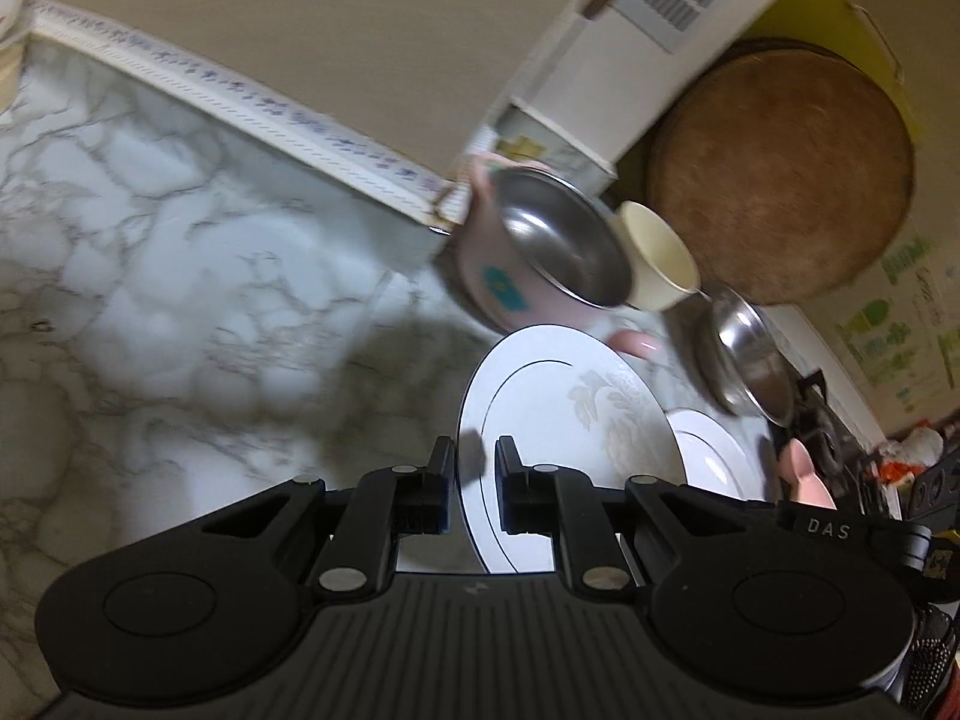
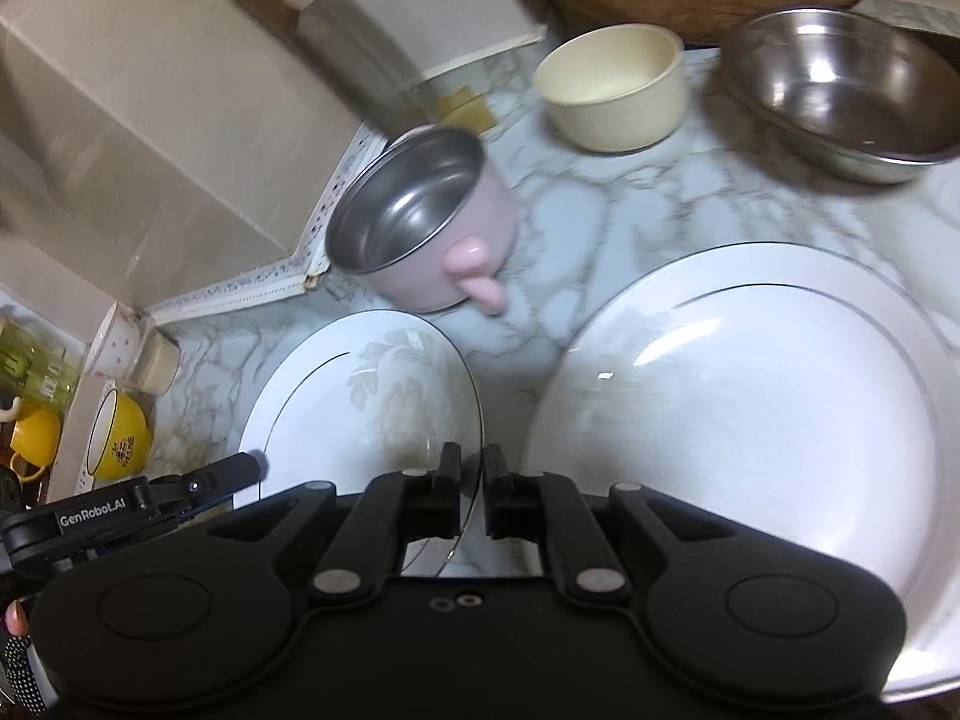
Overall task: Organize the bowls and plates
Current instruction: 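Carry the small white plate with the left tool onto the large plate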
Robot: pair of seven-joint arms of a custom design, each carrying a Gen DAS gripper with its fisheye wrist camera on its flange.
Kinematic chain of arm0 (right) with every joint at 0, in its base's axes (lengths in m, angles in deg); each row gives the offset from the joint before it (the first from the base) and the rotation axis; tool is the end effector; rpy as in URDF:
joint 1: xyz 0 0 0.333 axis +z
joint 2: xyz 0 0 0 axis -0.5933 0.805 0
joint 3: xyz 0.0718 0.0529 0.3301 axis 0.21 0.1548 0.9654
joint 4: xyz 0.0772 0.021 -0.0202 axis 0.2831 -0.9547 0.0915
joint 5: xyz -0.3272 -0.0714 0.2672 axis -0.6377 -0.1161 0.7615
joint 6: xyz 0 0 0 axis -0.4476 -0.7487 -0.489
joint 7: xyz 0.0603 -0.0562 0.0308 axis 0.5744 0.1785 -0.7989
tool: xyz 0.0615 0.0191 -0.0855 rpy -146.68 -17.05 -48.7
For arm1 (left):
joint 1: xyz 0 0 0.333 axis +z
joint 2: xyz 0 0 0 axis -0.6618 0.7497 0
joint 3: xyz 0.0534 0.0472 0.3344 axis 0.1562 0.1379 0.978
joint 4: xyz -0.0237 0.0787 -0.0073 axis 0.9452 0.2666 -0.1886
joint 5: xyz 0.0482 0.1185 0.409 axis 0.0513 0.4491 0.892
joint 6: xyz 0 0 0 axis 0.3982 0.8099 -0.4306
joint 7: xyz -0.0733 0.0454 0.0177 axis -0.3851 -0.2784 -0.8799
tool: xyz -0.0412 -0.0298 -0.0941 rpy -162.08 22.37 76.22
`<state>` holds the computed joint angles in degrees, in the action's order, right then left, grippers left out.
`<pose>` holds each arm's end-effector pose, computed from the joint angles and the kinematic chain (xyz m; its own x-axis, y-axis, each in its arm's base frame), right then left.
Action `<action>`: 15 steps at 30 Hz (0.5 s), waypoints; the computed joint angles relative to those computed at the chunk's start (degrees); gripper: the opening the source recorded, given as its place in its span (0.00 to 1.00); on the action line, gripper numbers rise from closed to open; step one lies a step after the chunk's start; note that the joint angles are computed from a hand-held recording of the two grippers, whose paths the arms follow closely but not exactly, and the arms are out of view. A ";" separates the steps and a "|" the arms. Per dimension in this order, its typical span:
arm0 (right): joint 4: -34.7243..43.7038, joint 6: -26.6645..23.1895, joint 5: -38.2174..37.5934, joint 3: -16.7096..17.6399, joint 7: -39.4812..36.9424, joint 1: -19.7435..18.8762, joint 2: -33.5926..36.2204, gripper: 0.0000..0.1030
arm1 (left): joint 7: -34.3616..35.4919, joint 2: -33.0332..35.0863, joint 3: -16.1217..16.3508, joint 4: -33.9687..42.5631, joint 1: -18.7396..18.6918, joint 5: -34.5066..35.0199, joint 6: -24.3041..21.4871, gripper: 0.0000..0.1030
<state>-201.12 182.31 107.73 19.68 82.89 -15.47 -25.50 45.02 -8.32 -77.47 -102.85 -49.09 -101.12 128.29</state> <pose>0.4762 0.1066 0.3911 -0.2999 -0.7932 -0.5300 -0.7363 0.5458 -0.4001 0.5799 -0.1936 0.4187 -0.2964 -0.8204 0.4889 -0.8892 0.0503 -0.4548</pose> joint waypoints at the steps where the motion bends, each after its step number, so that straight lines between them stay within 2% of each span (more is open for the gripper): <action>1: -0.80 0.26 -0.33 0.21 0.64 -0.41 -0.73 0.08 | 0.40 -0.27 -0.27 -0.18 -0.23 -0.09 -0.08 0.13; 7: -6.53 1.60 -1.51 -1.33 2.66 -0.79 -6.21 0.08 | 0.88 -0.61 -1.48 -0.64 -2.51 0.67 0.03 0.13; 13: -12.70 2.08 -7.42 -0.69 8.76 -4.86 -11.83 0.08 | -1.13 0.79 -3.13 0.25 -5.26 4.72 1.32 0.13; 15: -14.53 3.19 -7.97 -3.05 8.98 -3.62 -13.19 0.08 | -1.73 1.56 -3.80 0.59 -6.04 6.52 2.26 0.13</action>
